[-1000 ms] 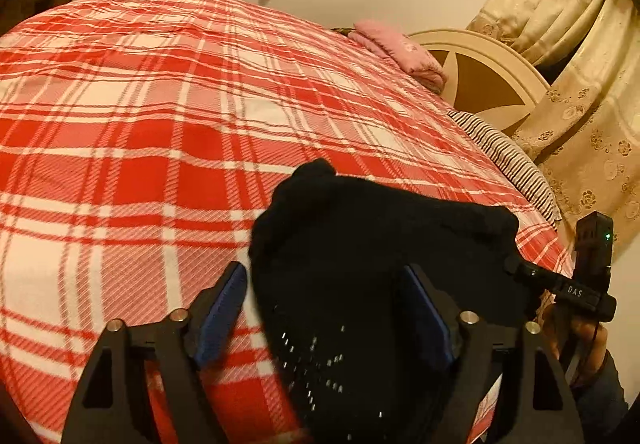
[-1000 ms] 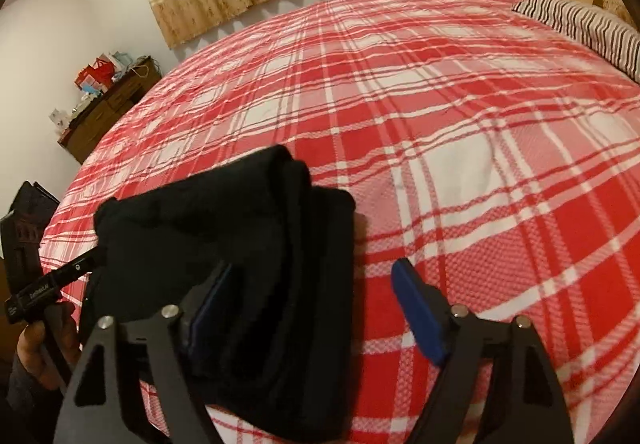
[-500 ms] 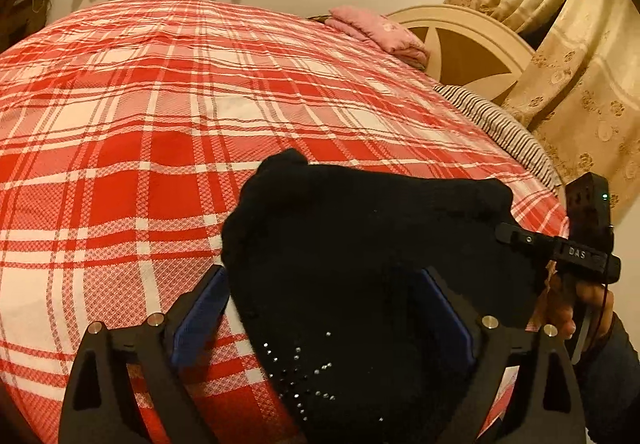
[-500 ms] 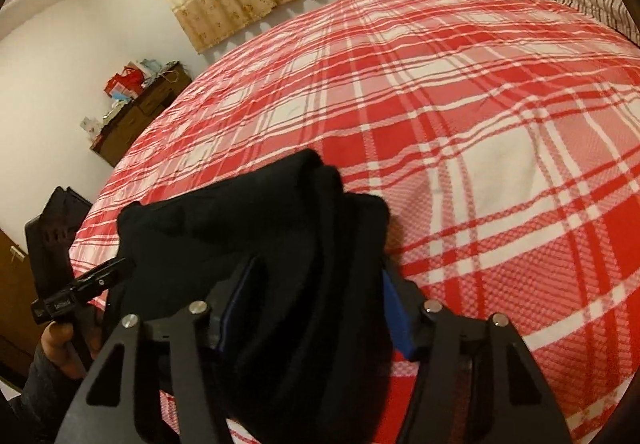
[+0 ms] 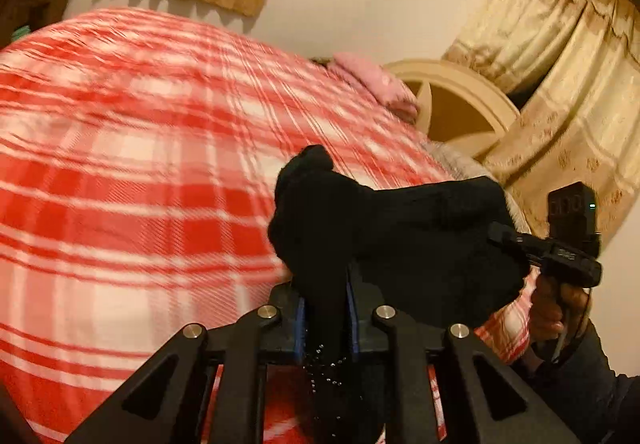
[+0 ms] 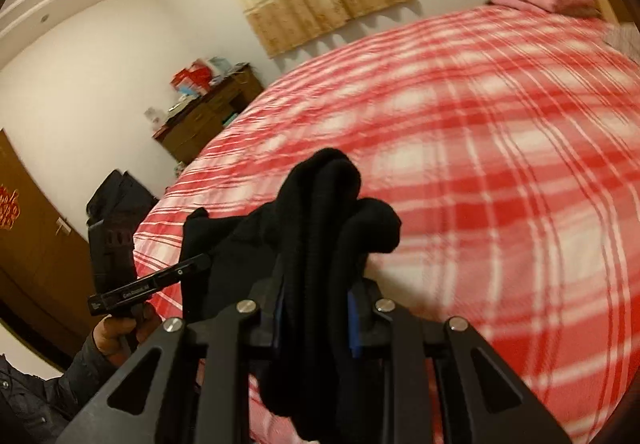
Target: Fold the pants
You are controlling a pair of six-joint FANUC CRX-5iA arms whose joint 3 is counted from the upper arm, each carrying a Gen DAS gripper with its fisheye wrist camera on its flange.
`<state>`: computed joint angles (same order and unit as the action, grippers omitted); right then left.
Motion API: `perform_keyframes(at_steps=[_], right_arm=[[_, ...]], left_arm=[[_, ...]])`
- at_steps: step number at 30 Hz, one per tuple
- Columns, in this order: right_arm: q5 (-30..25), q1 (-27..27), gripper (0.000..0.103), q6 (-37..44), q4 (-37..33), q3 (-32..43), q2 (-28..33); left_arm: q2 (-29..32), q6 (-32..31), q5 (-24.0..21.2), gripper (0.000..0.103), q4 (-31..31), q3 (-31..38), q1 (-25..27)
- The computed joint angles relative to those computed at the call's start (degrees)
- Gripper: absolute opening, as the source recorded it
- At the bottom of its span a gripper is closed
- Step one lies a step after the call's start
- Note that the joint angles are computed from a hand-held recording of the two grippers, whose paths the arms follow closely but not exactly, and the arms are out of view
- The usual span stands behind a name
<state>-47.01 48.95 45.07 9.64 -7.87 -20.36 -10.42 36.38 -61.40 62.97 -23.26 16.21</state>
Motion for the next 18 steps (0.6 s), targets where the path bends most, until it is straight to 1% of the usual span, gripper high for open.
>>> perform_keyframes(at_steps=[2,3,4,6,10,13,15,16,17,18], right_arm=[[-0.5,-1.6,0.026,4.5,-2.9,4.8,4.6],[-0.4,-2.5,0.026,6.7,-4.9,7.0,6.7],[-0.8,-3.7,0.026,10.0,-7.8,10.8,10.0],[-1.2,-4.8,0.026,13.9,-11.1,15.5,14.4],[-4.0,-7.3,0.026,22.5,-20.7,28.9,25.7],[-6.3,-7.2,0.026,26.0,-23.7,38.1,34.0],[-7.5,-7.0,0.026,26.7,-24.9,41.9,38.0],[-8.0,-7.0,0.026,26.7,-25.0,43.1,39.3],[-8.8,-7.1,0.026,26.3,-25.0,44.6,41.1],[-9.6,-7.2,0.028,26.0,-25.3,45.7,42.4]], left_arm=[[0.4,-0.6,-0.4,0.016,0.4,1.4,2.6],[0.7,-0.7,-0.5,0.016,0.3,2.1,3.6],[1.2,-0.6,-0.6,0.016,0.2,2.9,4.9],[2.2,-0.2,-0.1,0.016,-0.5,4.8,7.8],[3.8,1.0,1.2,0.016,-1.8,6.4,11.7],[5.4,2.8,3.5,0.016,-4.3,7.2,13.7],[7.1,5.3,4.5,0.017,-7.4,8.1,14.2],[7.9,7.0,5.3,0.021,-10.0,8.3,14.3],[8.3,7.9,6.0,0.025,-11.4,8.2,14.1],[8.6,9.0,6.6,0.04,-12.7,8.2,14.0]])
